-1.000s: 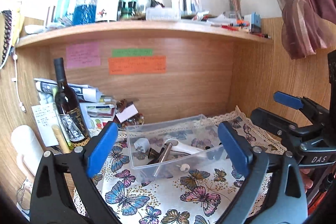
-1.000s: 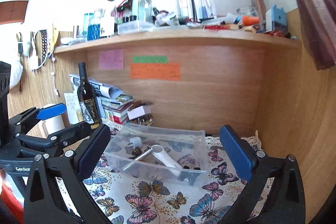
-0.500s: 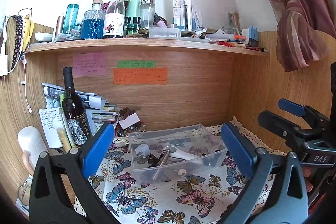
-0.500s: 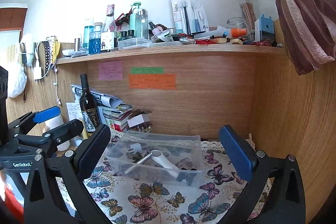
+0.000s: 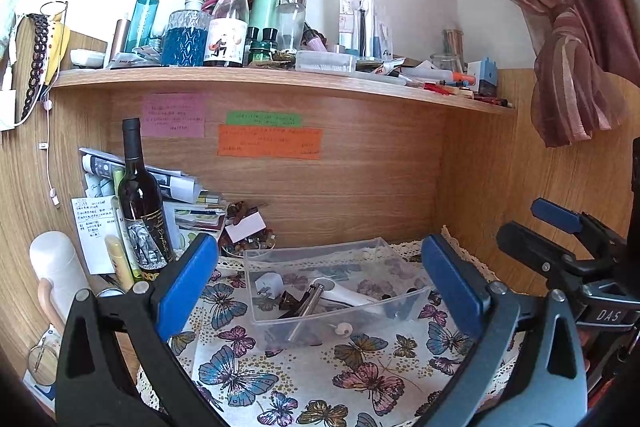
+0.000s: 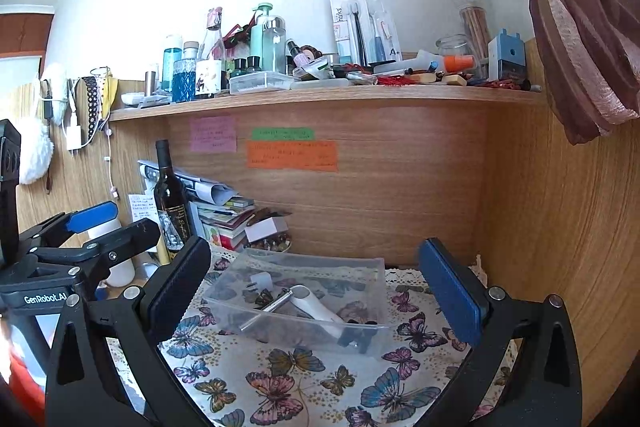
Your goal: Organize rigid objects
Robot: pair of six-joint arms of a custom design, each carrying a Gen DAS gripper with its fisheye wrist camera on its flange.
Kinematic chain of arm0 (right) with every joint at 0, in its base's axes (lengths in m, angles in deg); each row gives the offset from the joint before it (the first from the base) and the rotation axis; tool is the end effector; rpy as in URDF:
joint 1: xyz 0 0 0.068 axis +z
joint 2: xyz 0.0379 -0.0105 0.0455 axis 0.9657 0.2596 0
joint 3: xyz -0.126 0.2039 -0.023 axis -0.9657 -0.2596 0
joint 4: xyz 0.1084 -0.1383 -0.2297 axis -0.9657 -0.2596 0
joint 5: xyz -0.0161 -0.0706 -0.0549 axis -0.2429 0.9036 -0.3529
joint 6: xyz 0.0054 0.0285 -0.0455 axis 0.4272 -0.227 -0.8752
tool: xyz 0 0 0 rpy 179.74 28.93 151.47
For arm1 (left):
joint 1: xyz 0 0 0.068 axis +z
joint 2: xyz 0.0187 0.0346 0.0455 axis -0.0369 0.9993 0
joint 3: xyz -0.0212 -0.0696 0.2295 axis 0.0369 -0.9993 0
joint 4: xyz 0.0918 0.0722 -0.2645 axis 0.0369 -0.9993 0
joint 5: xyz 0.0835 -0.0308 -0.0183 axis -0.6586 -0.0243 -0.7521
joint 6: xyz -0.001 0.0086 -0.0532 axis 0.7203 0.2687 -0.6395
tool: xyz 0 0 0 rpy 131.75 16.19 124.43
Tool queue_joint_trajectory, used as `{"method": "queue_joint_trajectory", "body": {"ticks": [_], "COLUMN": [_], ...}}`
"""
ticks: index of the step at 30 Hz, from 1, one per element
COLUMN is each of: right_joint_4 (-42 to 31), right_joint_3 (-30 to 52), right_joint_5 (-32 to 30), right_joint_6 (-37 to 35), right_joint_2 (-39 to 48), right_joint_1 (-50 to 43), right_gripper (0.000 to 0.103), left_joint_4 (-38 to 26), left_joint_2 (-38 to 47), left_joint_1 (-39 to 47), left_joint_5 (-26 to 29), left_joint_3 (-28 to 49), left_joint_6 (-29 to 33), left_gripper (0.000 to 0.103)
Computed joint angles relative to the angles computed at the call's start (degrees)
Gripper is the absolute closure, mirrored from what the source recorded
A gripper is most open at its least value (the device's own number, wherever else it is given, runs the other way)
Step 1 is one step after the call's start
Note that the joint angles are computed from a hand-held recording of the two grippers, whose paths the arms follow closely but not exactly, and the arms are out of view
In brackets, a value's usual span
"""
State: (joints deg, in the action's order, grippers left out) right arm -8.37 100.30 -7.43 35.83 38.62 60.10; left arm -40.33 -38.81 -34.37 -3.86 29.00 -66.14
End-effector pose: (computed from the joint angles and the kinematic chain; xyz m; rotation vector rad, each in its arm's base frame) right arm 0.2039 -0.0366 0.2431 -0.2119 1.8083 0.1866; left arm 0.2113 -0.1204 0.2393 0.1388 1.7999 -0.2365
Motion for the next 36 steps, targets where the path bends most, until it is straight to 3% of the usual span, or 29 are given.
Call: {"method": "queue_joint_trajectory", "body": {"ticks": [23,36], "right_joint_4": [0.06,-0.46], "right_joint_3": [-0.39,-0.61], "right_joint_5": [0.59,1.66], "right_joint_6": [0.51,0.69], "right_joint_2": [-0.22,-1.15], "right_joint_1": [0.75,1.61], "right_gripper": [0.0,0.0], "left_joint_4": [0.41,1.09], "left_joint_2": [-0.22,-0.46], "left_joint_1": [1.43,-0.66], "left_joint_5": [1.19,-2.01], "left_joint_3": [-0.18,-0.42], "left_joint_6": [-1.54,-0.14], "left_gripper": [0.0,0.0]}}
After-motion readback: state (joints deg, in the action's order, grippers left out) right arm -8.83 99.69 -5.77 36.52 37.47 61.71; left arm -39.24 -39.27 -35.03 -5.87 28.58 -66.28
